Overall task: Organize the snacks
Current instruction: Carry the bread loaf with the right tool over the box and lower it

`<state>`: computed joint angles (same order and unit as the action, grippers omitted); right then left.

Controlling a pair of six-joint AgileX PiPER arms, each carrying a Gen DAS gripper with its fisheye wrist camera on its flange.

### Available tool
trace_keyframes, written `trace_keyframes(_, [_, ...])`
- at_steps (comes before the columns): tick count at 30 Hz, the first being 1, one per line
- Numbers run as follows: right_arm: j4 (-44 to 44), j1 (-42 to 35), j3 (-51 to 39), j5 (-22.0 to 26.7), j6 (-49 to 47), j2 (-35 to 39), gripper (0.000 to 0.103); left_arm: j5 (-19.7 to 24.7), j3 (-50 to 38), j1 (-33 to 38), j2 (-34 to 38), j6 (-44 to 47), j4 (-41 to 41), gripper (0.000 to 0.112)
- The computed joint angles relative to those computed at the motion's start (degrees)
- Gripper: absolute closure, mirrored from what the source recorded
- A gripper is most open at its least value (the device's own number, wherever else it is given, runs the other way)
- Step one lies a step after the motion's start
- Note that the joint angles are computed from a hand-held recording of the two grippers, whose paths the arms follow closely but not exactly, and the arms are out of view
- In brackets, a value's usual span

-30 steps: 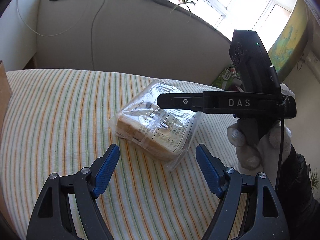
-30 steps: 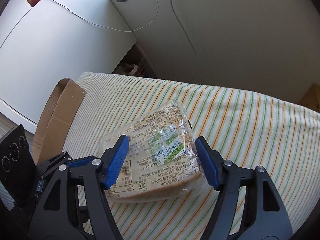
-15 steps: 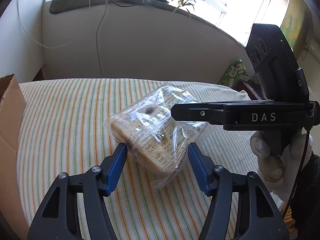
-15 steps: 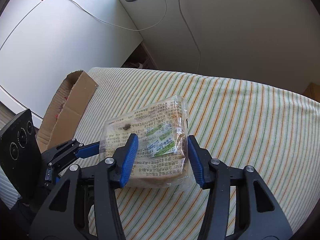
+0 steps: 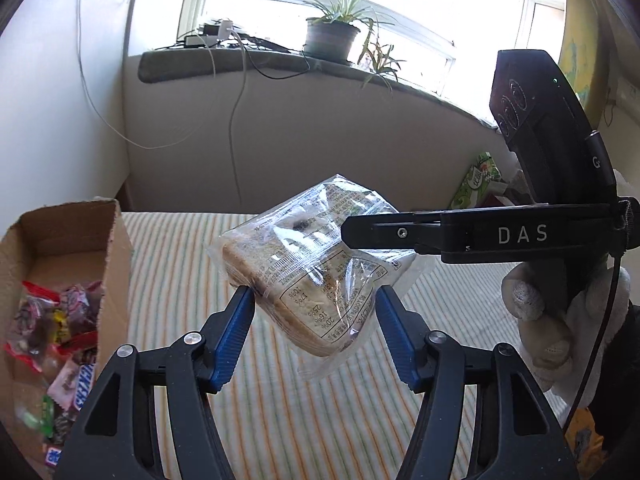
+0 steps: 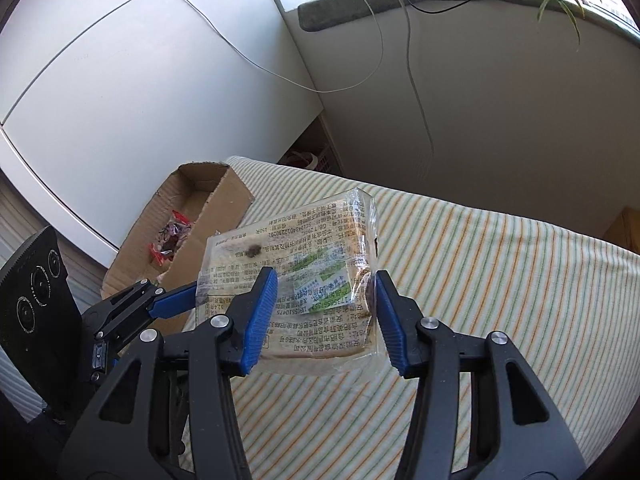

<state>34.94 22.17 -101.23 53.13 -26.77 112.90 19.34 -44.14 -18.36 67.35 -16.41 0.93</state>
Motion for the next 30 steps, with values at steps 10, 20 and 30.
trace_keyframes(10, [-2.1, 8.3, -7.3, 0.5, 4.7, 2.7, 0.051, 0.9, 5.1, 13.9, -9.9, 20.0, -17.4, 0.05])
trace_keyframes(20, [-5.0, 14.3, -19.8, 3.9, 10.4, 10.1, 0.051, 5.0, 8.0, 27.8, -14.0, 41.1, -36.2, 0.05])
trace_keyframes(30, [-8.0, 18.4, -38.8, 11.3, 15.0, 20.8, 0.052, 11.0, 8.6, 41.8, -14.1, 56.9, -49.2, 0.05])
